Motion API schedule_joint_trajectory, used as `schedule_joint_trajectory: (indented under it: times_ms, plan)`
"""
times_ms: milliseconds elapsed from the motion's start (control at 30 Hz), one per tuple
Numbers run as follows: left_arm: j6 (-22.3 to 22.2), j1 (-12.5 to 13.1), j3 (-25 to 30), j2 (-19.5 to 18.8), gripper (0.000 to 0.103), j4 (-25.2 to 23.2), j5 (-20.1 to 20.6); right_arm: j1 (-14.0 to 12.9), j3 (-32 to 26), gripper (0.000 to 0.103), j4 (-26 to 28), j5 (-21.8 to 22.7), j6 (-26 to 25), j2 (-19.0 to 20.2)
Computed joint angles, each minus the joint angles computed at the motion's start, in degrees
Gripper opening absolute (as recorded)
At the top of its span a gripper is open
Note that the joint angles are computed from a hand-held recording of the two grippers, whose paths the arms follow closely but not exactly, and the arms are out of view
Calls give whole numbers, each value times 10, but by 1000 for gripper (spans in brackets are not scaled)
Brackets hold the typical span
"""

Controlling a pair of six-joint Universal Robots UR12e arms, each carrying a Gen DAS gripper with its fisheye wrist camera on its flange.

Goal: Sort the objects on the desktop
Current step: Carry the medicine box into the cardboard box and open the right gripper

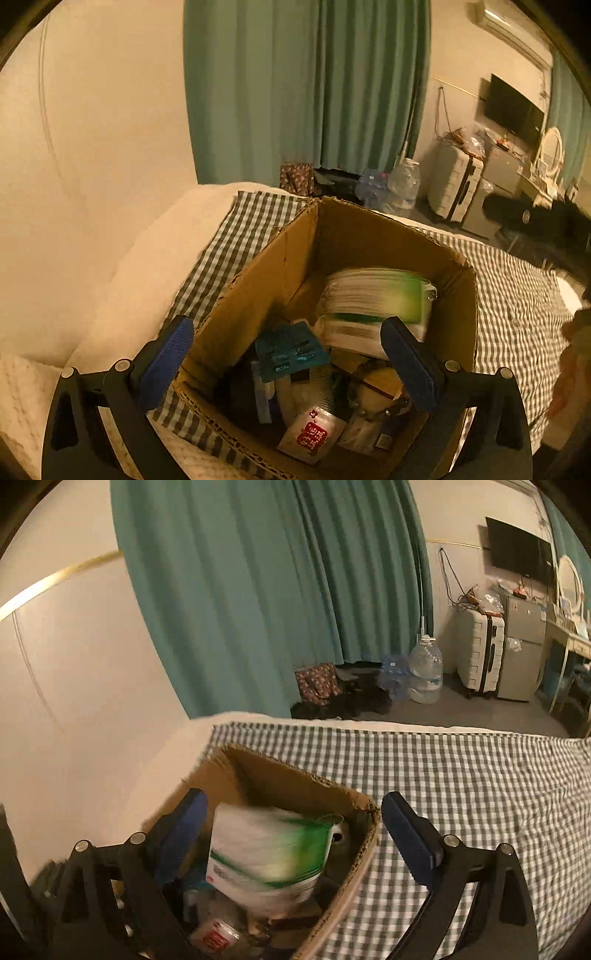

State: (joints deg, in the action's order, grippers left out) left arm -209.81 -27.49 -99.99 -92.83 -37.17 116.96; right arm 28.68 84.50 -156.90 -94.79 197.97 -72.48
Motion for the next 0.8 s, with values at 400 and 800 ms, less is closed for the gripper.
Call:
schedule_joint_trajectory:
  times_ms: [400,800]
  plan:
    - [18,-51,16,-9,103,29,38,16,153,103,-34,-140,6,-113]
    - [50,-99,45,-38,103,38,60,-16,196,103,15,-163,42,-165]
